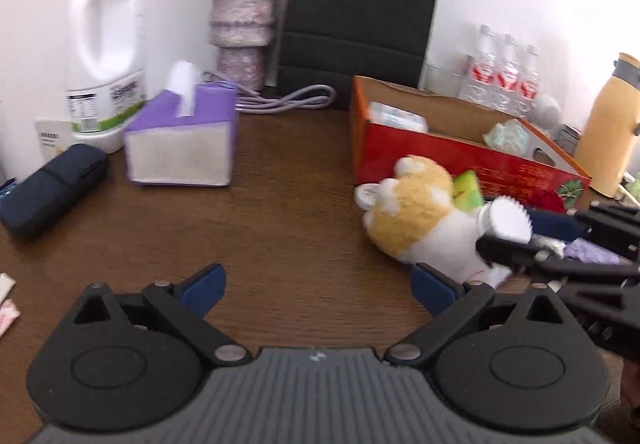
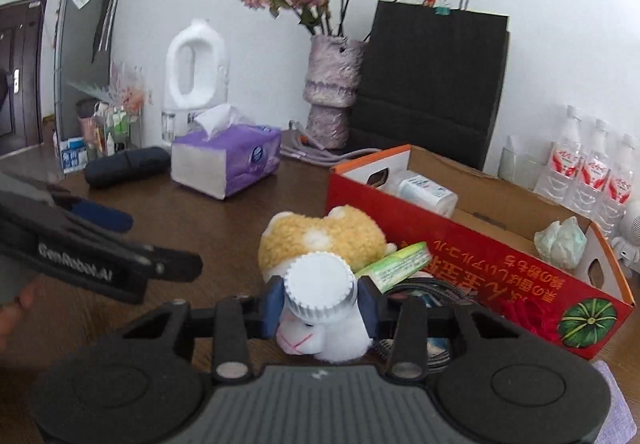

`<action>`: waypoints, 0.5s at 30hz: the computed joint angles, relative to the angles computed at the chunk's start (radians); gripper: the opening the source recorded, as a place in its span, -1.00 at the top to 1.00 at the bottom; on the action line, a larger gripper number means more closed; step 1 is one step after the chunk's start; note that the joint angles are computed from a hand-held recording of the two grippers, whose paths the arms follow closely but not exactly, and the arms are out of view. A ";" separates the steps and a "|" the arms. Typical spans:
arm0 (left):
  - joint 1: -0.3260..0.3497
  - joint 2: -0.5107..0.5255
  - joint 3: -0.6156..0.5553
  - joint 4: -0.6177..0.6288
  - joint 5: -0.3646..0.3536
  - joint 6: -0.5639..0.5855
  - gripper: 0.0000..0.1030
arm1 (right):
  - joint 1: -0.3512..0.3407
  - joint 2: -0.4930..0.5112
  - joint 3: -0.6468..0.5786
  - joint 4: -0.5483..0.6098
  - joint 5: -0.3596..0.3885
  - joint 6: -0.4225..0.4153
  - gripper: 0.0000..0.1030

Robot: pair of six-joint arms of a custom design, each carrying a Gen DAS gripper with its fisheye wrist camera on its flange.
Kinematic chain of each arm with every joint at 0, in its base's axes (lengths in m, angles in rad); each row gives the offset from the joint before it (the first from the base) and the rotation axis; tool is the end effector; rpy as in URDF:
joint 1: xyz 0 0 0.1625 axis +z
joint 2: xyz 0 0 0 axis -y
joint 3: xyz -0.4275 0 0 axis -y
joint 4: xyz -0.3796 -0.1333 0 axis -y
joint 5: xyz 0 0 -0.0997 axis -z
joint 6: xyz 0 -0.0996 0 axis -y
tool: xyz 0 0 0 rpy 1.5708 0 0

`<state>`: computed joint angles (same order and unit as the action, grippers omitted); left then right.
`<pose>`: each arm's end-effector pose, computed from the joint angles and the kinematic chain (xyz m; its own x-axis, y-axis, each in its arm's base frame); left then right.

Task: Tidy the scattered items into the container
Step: 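Move the right tool to the white round lid and grasp it, then grasp the plush hamster toy with the left tool while the right tool holds the lid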

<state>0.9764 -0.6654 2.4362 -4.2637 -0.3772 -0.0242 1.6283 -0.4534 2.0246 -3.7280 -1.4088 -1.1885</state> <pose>-0.0090 -0.4168 0.1117 -0.7280 -0.4195 -0.5422 0.3208 0.4905 -0.8102 0.1791 -0.5121 -0.0566 -0.3212 -0.8261 0.4630 -0.9273 0.1750 -0.3310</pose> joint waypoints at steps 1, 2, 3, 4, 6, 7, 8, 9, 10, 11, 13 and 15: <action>0.013 -0.006 -0.024 0.047 -0.022 -0.035 -1.00 | -0.006 -0.012 0.008 -0.030 0.007 0.013 0.25; 0.028 -0.014 -0.053 0.110 -0.041 -0.094 -1.00 | -0.014 -0.026 0.013 -0.055 0.015 0.035 0.25; 0.045 -0.024 -0.084 0.194 -0.054 -0.177 -1.00 | -0.022 -0.042 0.016 -0.074 0.019 0.063 0.25; 0.057 -0.035 -0.112 0.287 -0.060 -0.267 -1.00 | -0.032 -0.058 0.022 -0.085 0.025 0.087 0.25; 0.057 -0.039 -0.155 0.386 -0.056 -0.353 -1.00 | -0.058 -0.091 0.037 -0.094 0.053 0.125 0.25; 0.052 -0.029 -0.175 0.394 -0.047 -0.352 -1.00 | -0.071 -0.106 0.048 -0.093 0.066 0.131 0.25; 0.045 -0.017 -0.194 0.409 -0.027 -0.358 -1.00 | -0.083 -0.118 0.059 -0.095 0.076 0.131 0.25; 0.038 -0.011 -0.206 0.440 -0.008 -0.382 -1.00 | -0.094 -0.125 0.069 -0.099 0.084 0.130 0.25; 0.034 -0.008 -0.212 0.460 -0.006 -0.402 -1.00 | -0.102 -0.130 0.077 -0.099 0.089 0.127 0.24; 0.033 -0.008 -0.218 0.485 -0.010 -0.433 -1.00 | -0.110 -0.135 0.083 -0.094 0.092 0.123 0.25; 0.032 -0.024 -0.222 0.583 -0.025 -0.545 -1.00 | -0.120 -0.136 0.089 -0.091 0.094 0.126 0.25; 0.035 -0.022 -0.235 0.617 -0.044 -0.582 -1.00 | -0.130 -0.139 0.092 -0.089 0.104 0.139 0.24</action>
<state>1.0110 -0.6876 2.2008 -3.6464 -0.4212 -0.6057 1.4984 -0.5920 2.1166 -3.8168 -1.3044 -1.0497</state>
